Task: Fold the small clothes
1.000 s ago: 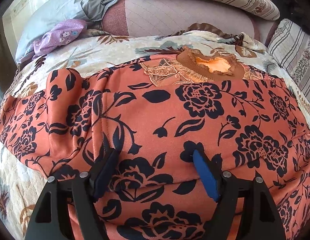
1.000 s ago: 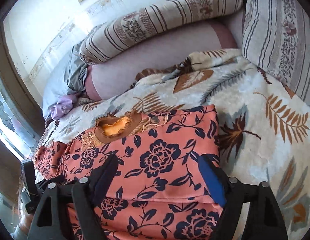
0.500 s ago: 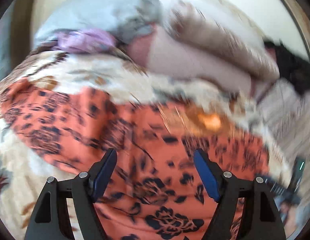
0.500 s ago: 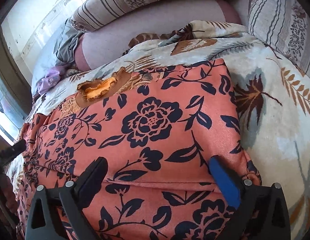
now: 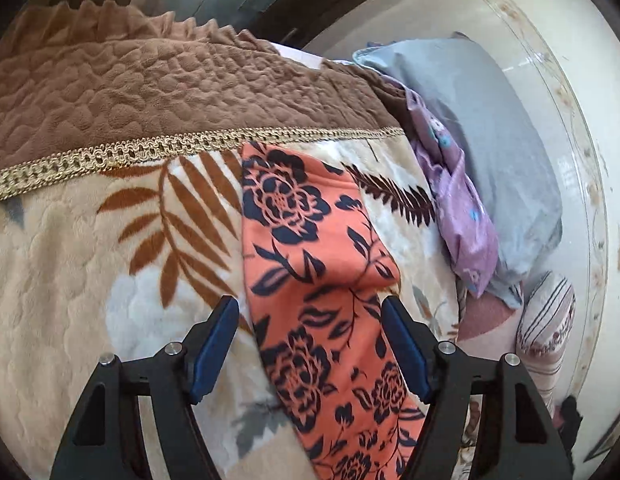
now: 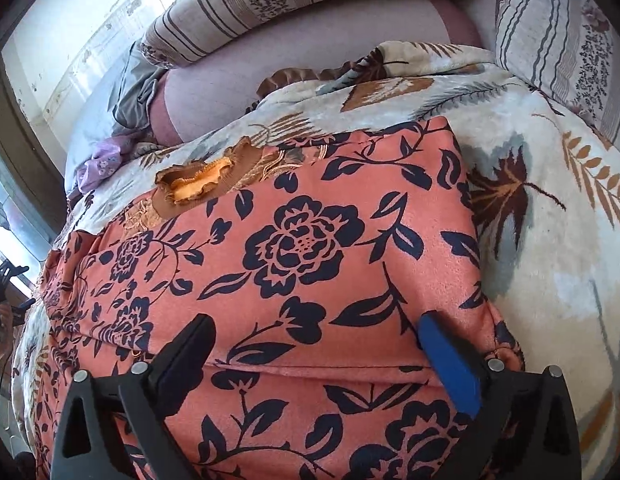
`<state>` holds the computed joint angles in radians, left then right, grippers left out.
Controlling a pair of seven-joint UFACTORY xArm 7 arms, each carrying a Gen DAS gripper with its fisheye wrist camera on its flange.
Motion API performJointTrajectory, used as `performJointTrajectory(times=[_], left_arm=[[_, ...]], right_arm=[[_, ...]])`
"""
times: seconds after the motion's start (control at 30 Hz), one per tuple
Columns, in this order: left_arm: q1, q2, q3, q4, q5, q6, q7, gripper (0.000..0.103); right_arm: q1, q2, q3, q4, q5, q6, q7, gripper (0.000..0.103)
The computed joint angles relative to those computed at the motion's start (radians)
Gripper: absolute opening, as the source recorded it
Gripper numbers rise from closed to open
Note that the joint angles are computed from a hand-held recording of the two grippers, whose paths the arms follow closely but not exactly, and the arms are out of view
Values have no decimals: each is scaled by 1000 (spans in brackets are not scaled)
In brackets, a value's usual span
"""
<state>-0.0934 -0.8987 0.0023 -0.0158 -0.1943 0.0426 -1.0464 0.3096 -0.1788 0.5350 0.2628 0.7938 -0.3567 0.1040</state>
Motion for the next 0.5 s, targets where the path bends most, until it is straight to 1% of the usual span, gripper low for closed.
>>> performJointTrajectory(times=[0.03,0.07,0.1,0.13,0.17,0.2,0.23,0.27,0.3,0.33,0.37,0.43,0.47,0.5], left_arm=[[-26,60,53,12,-1,-47,32,73],[-42,109,89,24,-3,-83,53,72],[-67,158,128,31,-4,-133,77,72],[-85,193,157,41,-1,-164,100,72],[-95,224,172,54,4,-181,116,72],[-84,242,163,68,7,-172,131,70],[-33,253,113,86,10,-131,132,49],[38,259,52,111,33,-49,117,8],[69,277,33,131,25,-5,136,5],[75,272,25,131,8,-2,148,5],[118,249,-24,137,33,34,119,4],[205,161,-158,162,86,141,65,4],[228,110,-215,188,128,204,45,4],[235,65,-263,223,170,261,30,4]], right_arm=[[-15,3,22,7,27,2,-23,102],[-28,7,42,15,57,3,-49,102],[-30,10,49,19,75,3,-65,102],[-25,13,47,21,85,1,-73,102],[-15,13,38,22,88,0,-76,102],[-8,14,31,22,93,-1,-81,102],[-6,18,32,27,108,-2,-94,102],[-8,23,40,35,136,-3,-118,102],[-6,28,45,43,166,-3,-145,102],[-2,32,46,50,192,-4,-169,102],[8,35,37,52,201,-5,-179,102],[42,35,-1,47,182,-10,-163,102],[55,39,-15,48,181,-12,-163,102],[63,41,-19,52,195,-14,-177,102]])
